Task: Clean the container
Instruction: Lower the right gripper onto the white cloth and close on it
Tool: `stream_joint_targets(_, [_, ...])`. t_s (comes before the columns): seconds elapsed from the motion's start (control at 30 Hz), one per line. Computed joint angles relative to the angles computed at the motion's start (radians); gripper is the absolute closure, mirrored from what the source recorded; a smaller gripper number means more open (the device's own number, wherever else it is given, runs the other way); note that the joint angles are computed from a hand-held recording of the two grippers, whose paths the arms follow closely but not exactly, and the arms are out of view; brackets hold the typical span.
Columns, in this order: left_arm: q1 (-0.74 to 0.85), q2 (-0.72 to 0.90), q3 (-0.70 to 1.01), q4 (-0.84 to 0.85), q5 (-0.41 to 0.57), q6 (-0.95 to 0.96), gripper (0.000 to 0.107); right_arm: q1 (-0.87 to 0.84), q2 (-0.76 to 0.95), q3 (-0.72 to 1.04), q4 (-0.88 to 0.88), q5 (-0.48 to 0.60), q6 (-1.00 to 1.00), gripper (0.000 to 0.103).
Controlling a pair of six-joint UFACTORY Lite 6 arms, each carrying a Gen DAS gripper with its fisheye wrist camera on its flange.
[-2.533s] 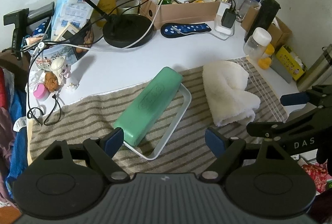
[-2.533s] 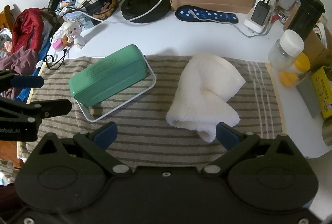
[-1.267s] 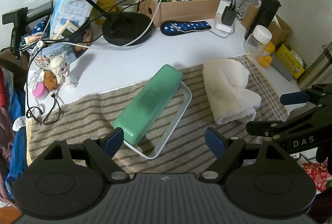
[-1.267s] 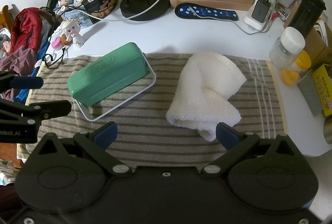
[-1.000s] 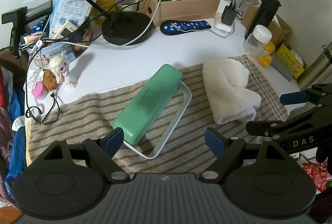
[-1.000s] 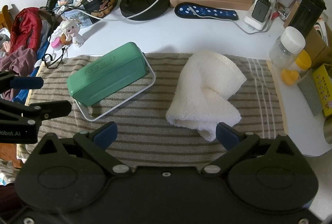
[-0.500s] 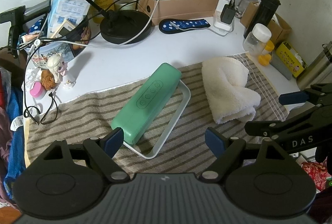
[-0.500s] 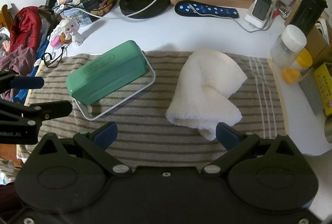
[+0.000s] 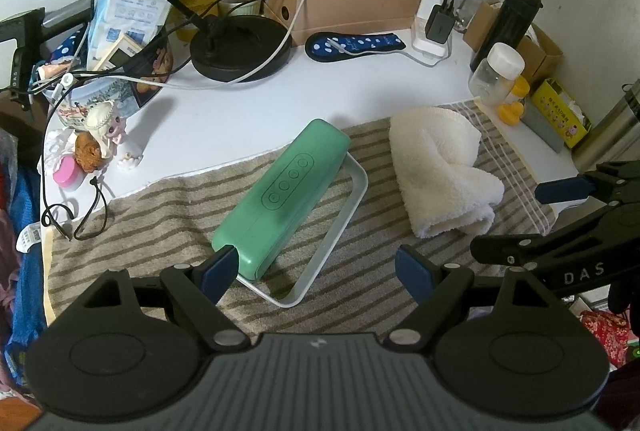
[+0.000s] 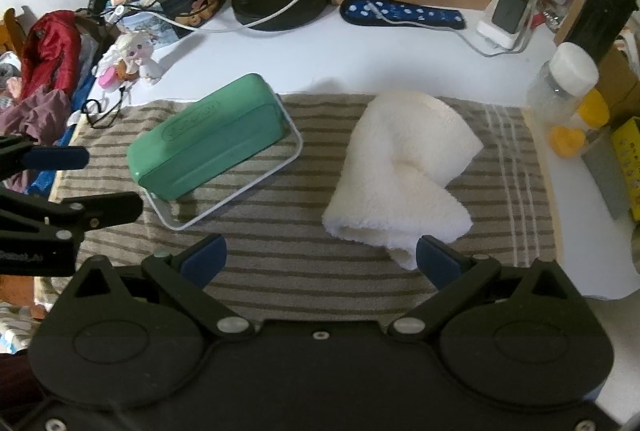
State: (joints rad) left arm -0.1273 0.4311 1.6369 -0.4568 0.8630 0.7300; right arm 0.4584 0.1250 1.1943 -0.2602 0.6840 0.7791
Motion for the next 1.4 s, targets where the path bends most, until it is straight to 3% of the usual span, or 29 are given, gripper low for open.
stream_joint_targets(0.33, [-0.002, 0.042, 0.032, 0.007, 0.003, -0.007, 0.022, -0.033, -0.015, -0.056, -0.006, -0.089, -0.084, 0.002])
stream_joint_targets(0.73, [0.011, 0.103, 0.069, 0.004, -0.028, 0.009, 0.022, -0.114, 0.014, -0.147, -0.206, -0.258, -0.05, 0.001])
stream_joint_targets(0.93, [0.028, 0.107, 0.045, -0.079, -0.043, 0.105, 0.022, -0.181, 0.092, -0.11, -0.138, -0.285, -0.188, 0.001])
stream_joint_targets(1.0, [0.024, 0.102, 0.034, -0.079, -0.055, 0.131, 0.022, -0.212, 0.118, -0.098, -0.039, -0.306, -0.286, 0.001])
stream_joint_targets(1.07, [0.017, 0.102, 0.033, -0.062, -0.067, 0.122, 0.022, -0.233, 0.143, -0.093, 0.058, -0.33, -0.39, 0.002])
stream_joint_targets(1.23, [0.016, 0.145, 0.098, -0.027, -0.037, 0.021, 0.022, -0.231, 0.222, -0.062, 0.085, -0.373, -0.468, 0.004])
stream_joint_targets(1.27, [0.017, 0.15, 0.106, -0.024, -0.034, 0.011, 0.022, -0.235, 0.243, -0.05, 0.096, -0.376, -0.486, 0.006])
stream_joint_targets(1.33, [0.017, 0.16, 0.123, -0.019, -0.03, -0.006, 0.022, -0.24, 0.296, -0.018, 0.094, -0.379, -0.499, 0.019])
stream_joint_targets(1.37, [0.017, 0.163, 0.126, -0.016, -0.032, -0.012, 0.022, -0.242, 0.32, 0.0, 0.082, -0.374, -0.496, 0.032])
stream_joint_targets(1.4, [0.016, 0.165, 0.129, -0.01, -0.035, -0.018, 0.022, -0.24, 0.338, 0.01, 0.04, -0.373, -0.462, 0.035])
